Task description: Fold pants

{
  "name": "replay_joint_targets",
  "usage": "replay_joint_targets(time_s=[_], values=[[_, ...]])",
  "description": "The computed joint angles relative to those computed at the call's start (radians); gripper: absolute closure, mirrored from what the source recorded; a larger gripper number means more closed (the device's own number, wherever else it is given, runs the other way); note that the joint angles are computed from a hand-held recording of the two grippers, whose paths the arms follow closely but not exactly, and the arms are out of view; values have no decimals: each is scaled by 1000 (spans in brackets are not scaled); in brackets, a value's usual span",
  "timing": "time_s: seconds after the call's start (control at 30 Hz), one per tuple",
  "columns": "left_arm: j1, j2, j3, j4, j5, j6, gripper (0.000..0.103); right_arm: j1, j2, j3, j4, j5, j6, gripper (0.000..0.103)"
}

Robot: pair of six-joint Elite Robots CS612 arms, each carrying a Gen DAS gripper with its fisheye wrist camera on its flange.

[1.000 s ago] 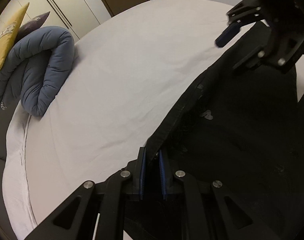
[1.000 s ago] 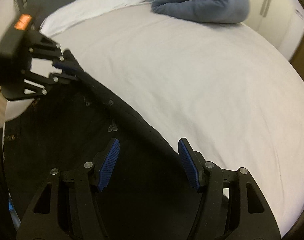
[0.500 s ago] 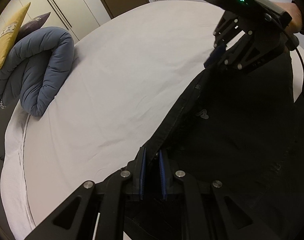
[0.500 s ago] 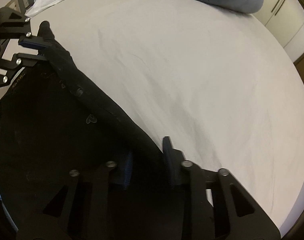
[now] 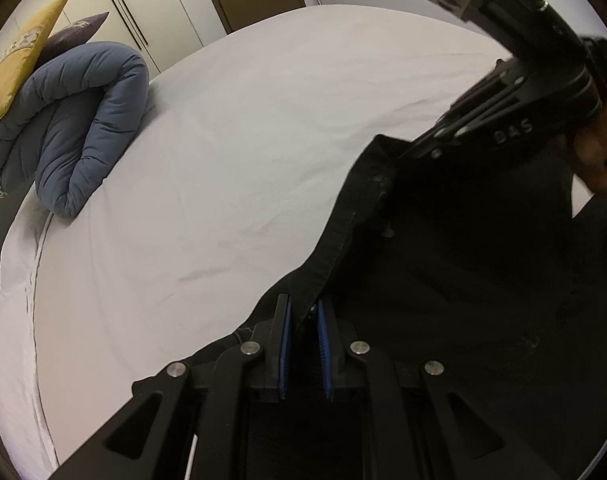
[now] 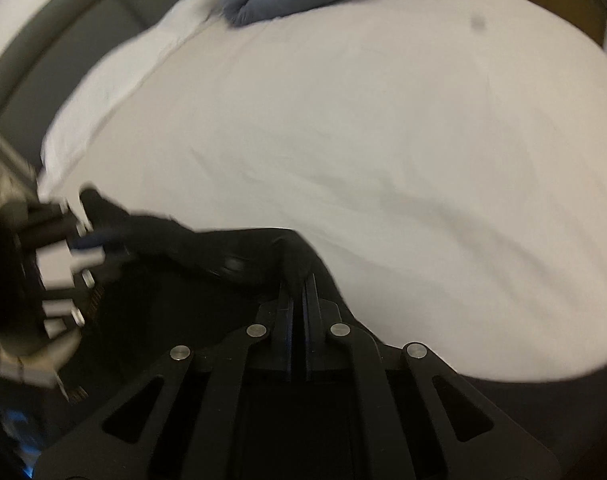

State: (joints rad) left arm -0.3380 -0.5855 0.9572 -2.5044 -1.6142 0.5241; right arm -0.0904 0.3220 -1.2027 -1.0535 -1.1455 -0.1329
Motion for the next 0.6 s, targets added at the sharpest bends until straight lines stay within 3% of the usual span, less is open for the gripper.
replay_joint_targets(time_s=[0.1,0.17,0.2,0.37,0.5,0.6], values=[[3,-17,26,-3,-23,-10,90,17,30,-57,-7,8,32,101],[4,-37,61,-25,-33,-12,90,16,45,-110,5,-8,3,101],[5,-47,79,-34,-36,-4,90,9,59,-157,20,-21,-39,101],[10,-123,217,-87,-55,43,90,62,69,-271,58,-216,-293,101],[15,-184,330,-84,-97,112,90,85,102,-366,120,-280,-396,101],[12,-230,424,-113,-104,191,90,121,135,-427,127,-377,-488,101]])
